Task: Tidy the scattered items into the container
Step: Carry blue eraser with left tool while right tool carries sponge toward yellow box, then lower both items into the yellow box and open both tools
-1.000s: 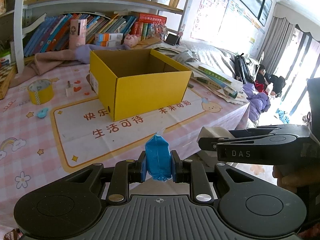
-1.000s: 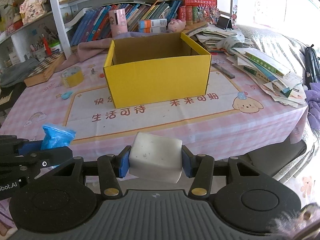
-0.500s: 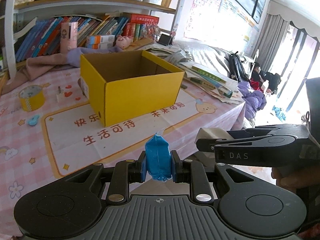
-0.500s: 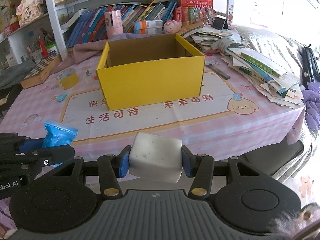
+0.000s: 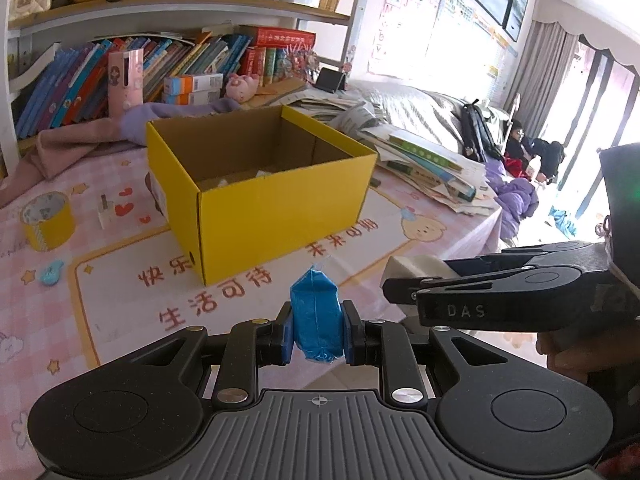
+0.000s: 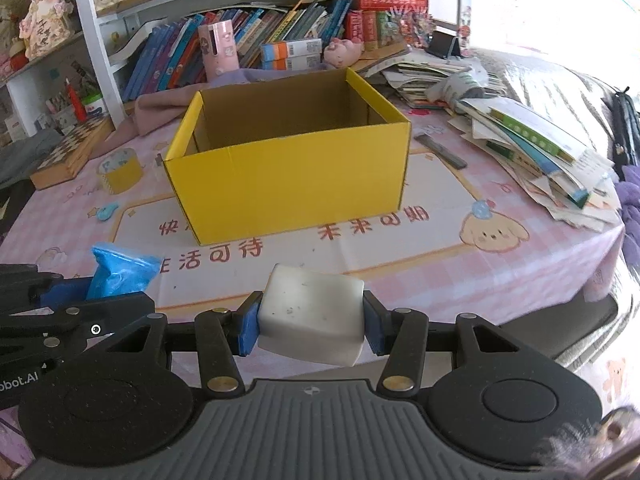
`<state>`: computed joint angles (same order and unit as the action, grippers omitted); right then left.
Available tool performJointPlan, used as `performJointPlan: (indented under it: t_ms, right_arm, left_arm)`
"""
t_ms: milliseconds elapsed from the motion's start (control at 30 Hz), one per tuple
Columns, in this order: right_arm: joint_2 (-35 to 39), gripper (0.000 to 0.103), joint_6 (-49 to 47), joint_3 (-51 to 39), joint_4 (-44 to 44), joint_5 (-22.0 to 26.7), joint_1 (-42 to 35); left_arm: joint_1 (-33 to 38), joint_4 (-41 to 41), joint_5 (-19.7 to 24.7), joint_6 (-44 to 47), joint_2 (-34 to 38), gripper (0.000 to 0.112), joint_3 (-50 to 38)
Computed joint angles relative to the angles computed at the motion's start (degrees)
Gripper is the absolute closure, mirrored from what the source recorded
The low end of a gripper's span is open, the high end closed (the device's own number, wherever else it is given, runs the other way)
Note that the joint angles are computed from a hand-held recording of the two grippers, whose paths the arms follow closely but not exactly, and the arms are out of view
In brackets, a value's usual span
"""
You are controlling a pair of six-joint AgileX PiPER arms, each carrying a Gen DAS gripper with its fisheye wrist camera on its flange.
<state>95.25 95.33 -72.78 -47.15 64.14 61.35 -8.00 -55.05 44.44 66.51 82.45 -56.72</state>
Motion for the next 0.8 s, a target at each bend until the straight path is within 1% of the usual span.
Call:
performJointPlan:
  t_ms: [167,333,467,567,633,700,800]
  right_arm:
    - [0.30,0.055,-5.30,-0.75,-1.44,-3.22,-4.71]
    - [-0.37,0.055,-10.59,-1.68,-4.35,-6.23,-9.90]
    - [-1.05,0.055,-16.22,-2.98,-5.90,-10.33,-15.37]
    - [-0.87,0.055,-21.58,-4.70,-5.53,-15.24,-20.55]
    - [-0.05,0.055,-25.87,-6.63,-3.77,-18.53,-24.14]
    - [1.25,0.055,-31.32,-9.09,-0.47,-21.48,-27.58]
    - [4.14,0.055,-42.57,-13.79,7.43,-25.00,-32.36]
  left_arm:
    - [-2.28,-2.50,-2.74,1.14,3.04,0.091,-3.67]
    - [-4.78,-5.45,-5.85,1.31,6.42,0.091,-9.20]
    - [-6.91,-5.55,-8.94,-0.66,9.59,0.091,-14.65]
    - [-9.05,-2.04,-12.55,-4.53,12.31,0.091,-19.12]
    - [-10.48,1.63,-14.85,-8.10,14.26,0.091,-22.04]
    - [-11.75,5.67,-17.05,-12.17,16.25,0.091,-24.70]
    - [-13.56,15.05,-20.48,-22.19,19.61,0.091,-28.73]
